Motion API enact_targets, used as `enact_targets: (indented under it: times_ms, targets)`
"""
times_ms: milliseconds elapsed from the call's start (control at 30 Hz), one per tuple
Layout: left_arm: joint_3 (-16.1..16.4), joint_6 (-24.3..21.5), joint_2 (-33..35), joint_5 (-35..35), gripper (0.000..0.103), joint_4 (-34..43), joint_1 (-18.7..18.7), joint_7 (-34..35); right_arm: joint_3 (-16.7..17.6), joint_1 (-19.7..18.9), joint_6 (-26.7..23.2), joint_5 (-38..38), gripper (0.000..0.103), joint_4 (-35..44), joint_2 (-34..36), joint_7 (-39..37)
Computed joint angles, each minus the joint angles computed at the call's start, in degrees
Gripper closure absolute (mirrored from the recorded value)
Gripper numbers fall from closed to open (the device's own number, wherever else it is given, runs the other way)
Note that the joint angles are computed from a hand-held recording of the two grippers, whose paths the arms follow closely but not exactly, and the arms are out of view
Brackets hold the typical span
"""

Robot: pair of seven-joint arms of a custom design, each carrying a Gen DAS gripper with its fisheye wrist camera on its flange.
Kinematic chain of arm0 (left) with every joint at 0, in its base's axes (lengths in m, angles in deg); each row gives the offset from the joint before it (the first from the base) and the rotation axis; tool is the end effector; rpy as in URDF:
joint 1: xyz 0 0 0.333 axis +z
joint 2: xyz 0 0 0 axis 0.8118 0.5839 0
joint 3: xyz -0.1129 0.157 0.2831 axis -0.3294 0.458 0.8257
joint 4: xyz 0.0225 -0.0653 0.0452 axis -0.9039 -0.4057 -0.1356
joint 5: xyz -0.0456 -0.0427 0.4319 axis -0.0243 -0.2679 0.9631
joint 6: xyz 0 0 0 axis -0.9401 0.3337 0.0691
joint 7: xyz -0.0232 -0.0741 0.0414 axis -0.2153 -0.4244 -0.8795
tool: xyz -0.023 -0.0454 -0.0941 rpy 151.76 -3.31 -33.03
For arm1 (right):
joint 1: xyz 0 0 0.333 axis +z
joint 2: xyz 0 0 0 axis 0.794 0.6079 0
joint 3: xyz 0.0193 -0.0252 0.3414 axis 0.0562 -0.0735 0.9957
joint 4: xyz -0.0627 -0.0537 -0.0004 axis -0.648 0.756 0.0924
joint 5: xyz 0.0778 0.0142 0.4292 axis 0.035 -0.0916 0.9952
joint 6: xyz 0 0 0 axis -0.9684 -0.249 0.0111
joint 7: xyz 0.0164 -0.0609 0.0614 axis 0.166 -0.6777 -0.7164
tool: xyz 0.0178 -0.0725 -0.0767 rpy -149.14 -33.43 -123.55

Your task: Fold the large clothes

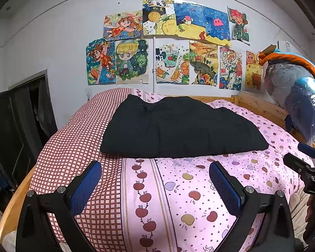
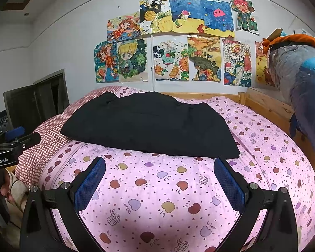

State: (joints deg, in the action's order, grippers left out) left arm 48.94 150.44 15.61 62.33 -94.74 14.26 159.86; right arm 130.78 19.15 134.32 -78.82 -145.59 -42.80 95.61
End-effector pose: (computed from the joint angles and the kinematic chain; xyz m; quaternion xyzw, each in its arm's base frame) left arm 0.5090 -0.0524 0.5367 -0.5107 0.6527 -0.4483 0.3350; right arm 0.4453 0.1566 0.5434 -0.5420 0.6295 -0.4038 0.3833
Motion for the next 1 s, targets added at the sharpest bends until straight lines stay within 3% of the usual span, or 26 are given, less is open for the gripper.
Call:
enact_targets:
  times_ms: [1000]
  targets:
    - [-0.15, 0.15, 0.36, 1.18, 0.0, 0.12, 0.4, -1.1, -0.08, 0.19, 0.14, 0.27, 0.002, -0.66, 0.01, 0.24]
